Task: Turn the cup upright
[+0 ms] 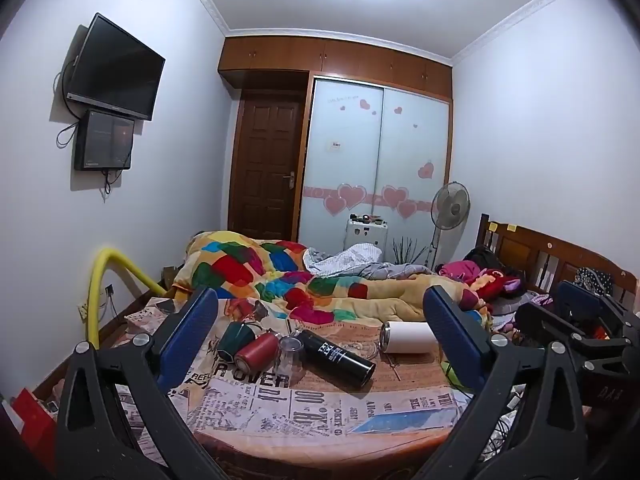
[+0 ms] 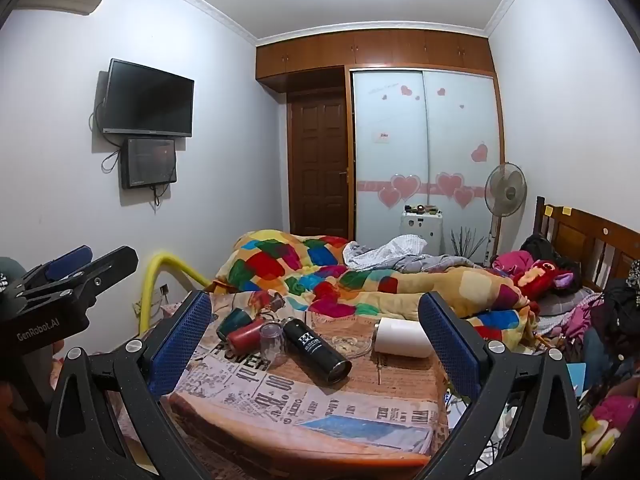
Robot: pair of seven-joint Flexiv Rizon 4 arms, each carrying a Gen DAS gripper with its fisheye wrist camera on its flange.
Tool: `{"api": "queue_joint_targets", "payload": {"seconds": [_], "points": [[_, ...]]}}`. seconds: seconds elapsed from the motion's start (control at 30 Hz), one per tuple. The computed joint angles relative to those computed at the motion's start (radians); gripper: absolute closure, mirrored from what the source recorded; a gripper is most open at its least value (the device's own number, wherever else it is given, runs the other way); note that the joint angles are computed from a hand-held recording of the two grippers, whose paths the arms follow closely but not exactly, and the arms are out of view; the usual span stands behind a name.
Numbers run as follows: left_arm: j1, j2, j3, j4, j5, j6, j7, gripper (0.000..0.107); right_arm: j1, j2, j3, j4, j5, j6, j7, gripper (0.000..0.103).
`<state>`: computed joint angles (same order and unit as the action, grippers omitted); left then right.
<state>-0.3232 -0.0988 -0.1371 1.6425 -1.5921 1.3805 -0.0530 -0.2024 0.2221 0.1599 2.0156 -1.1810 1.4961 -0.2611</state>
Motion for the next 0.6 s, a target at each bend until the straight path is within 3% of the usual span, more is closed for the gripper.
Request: {"api": "queue_joint_targets", "payload": {"seconds": [0.6], "points": [[-0.001,-0.016,-0.003,-0.007,-0.024,0.007,0.032,0.004,0.008,0.0,0.002,0.002,0.024,-0.017,-0.028,0.0]]}}
